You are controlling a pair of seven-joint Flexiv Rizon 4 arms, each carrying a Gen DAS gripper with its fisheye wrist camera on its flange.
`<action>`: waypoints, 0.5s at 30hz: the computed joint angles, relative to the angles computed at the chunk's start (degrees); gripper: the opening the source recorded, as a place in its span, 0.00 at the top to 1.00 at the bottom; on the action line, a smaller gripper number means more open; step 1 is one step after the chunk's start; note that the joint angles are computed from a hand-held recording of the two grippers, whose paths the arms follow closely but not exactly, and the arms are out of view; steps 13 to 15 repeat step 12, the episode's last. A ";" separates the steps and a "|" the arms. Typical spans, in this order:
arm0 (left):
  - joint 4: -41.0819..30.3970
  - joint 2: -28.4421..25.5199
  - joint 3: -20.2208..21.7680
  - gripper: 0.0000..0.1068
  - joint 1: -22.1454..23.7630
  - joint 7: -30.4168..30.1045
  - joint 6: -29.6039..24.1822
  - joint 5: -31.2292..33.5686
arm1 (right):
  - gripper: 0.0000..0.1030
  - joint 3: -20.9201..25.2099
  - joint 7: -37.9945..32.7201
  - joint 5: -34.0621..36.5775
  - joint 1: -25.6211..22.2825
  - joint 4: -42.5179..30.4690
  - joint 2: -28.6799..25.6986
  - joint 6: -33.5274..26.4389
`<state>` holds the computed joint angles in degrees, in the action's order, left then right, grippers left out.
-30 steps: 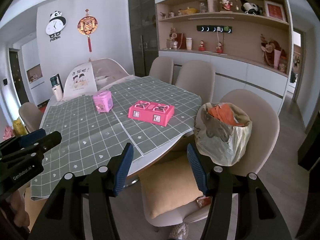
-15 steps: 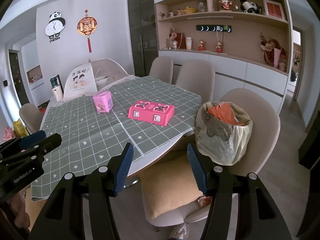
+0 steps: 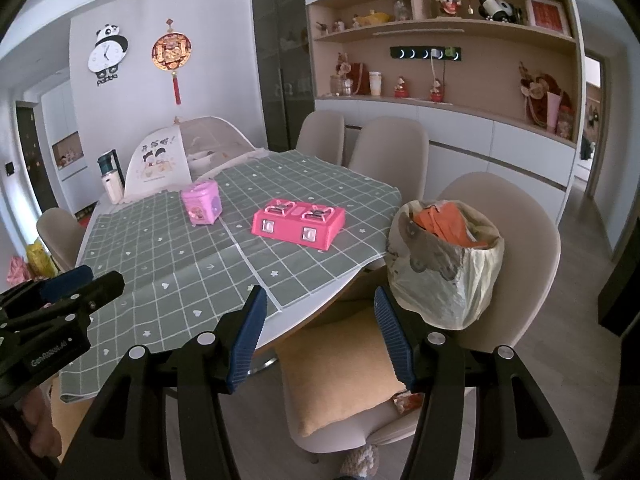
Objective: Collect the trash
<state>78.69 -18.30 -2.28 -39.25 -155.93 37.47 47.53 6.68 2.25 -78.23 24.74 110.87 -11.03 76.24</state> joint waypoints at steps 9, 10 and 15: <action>-1.85 -2.77 0.93 0.53 1.92 1.83 1.31 -3.91 | 0.49 -0.72 -7.57 7.19 0.93 -3.18 -3.74 -0.02; -2.30 -3.40 1.28 0.53 2.27 2.03 1.29 -4.28 | 0.48 -1.03 -9.03 8.14 1.25 -4.03 -4.58 0.11; -3.36 -5.07 2.29 0.53 3.15 2.31 0.52 -5.10 | 0.49 -1.27 -15.24 12.14 1.90 -7.48 -8.09 0.73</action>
